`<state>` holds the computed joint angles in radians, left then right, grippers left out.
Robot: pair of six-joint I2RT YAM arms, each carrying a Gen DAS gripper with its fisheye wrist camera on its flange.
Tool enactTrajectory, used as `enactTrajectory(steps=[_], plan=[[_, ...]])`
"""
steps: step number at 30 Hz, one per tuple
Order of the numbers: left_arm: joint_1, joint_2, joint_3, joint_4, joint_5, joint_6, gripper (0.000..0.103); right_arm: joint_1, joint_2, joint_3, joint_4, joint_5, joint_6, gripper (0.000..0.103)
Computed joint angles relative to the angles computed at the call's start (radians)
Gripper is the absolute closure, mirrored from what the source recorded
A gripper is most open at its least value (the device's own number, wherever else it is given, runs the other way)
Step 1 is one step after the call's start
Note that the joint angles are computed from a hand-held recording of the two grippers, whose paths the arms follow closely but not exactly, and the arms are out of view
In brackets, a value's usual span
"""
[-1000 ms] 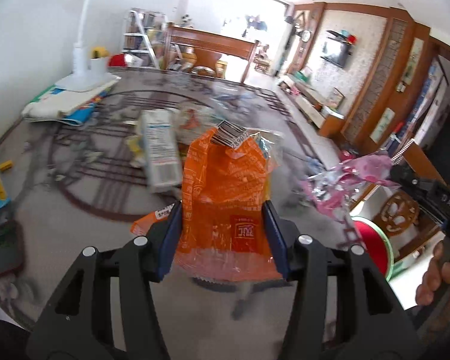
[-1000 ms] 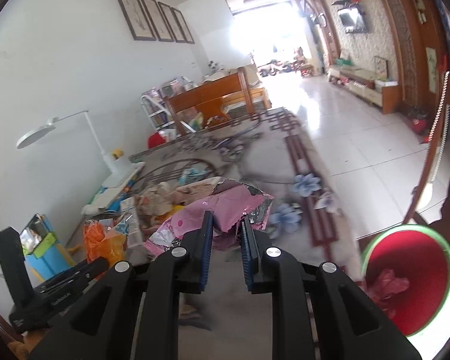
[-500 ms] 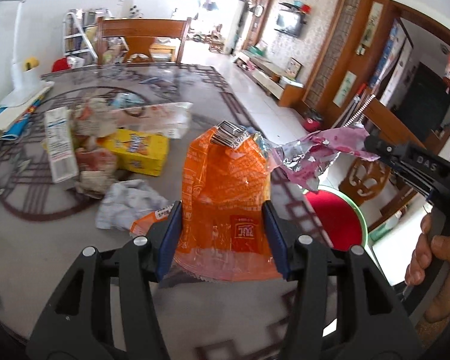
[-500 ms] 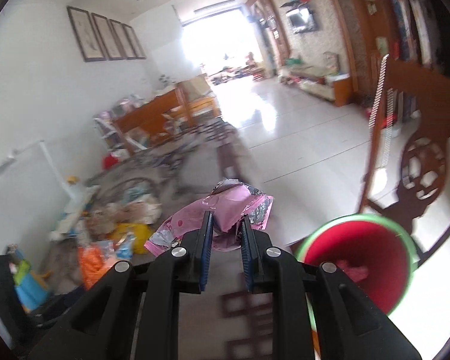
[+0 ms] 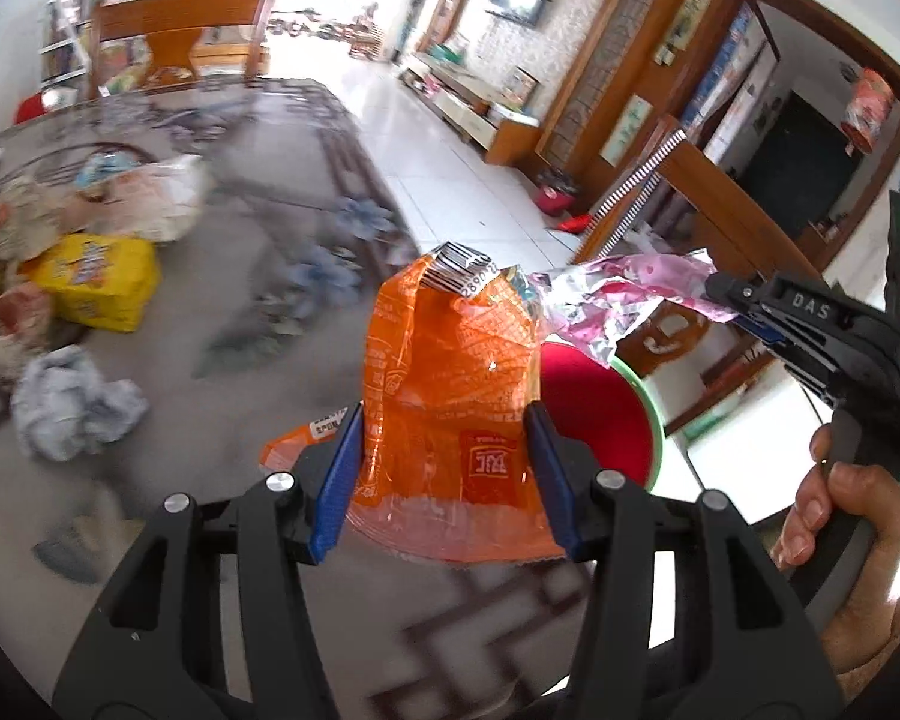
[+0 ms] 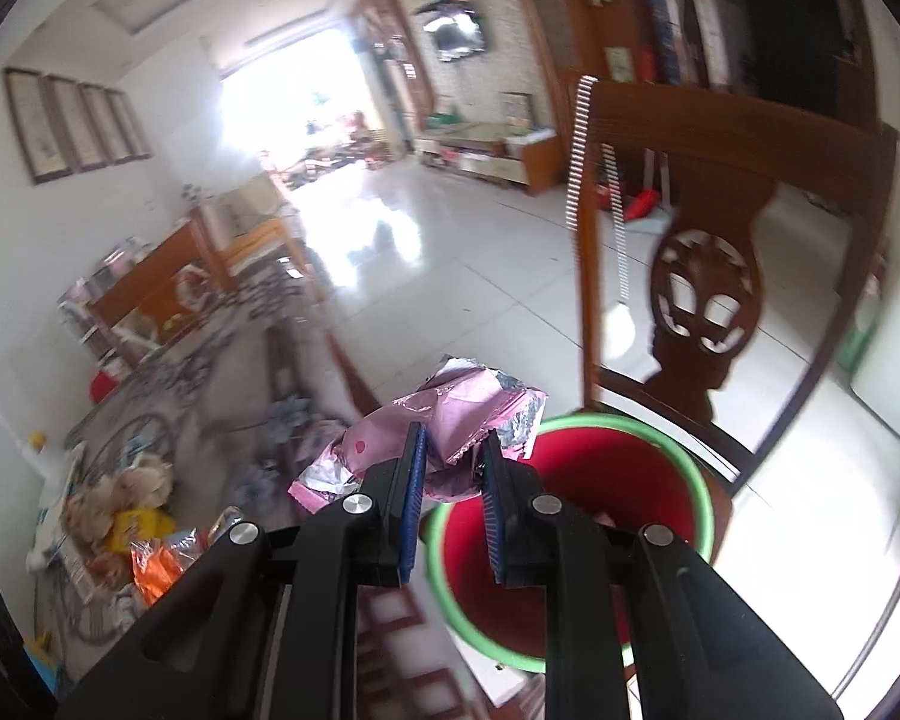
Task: Collect trash
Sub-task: 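Carry the pink wrapper to the red bucket and open the right gripper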
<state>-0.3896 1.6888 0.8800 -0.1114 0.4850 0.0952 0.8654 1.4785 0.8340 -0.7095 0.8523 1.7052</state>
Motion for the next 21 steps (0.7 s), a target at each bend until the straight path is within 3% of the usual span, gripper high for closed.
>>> enactTrajectory(steps=[9, 17, 18, 19, 20, 21], plan=[[-0.144, 0.120, 0.087, -0.034, -0.039, -0.001, 0.052, -0.002, 0.005, -0.002, -0.153, -0.017, 0.163, 0.084], [-0.257, 0.197, 0.169, -0.083, -0.079, 0.039, 0.049, -0.039, 0.016, -0.008, -0.217, -0.065, 0.226, 0.081], [-0.270, 0.206, 0.179, -0.092, -0.084, 0.049, 0.046, -0.038, 0.020, -0.005, -0.245, -0.067, 0.256, 0.065], [-0.275, 0.208, 0.182, -0.093, -0.085, 0.056, 0.038, -0.032, 0.025, 0.002, -0.282, -0.063, 0.297, 0.042], [-0.277, 0.205, 0.176, -0.084, -0.081, 0.063, 0.027, -0.027, 0.027, 0.006, -0.302, -0.054, 0.320, 0.036], [-0.277, 0.196, 0.162, -0.064, -0.076, 0.065, 0.023, -0.019, 0.029, 0.008, -0.321, -0.041, 0.342, 0.035]])
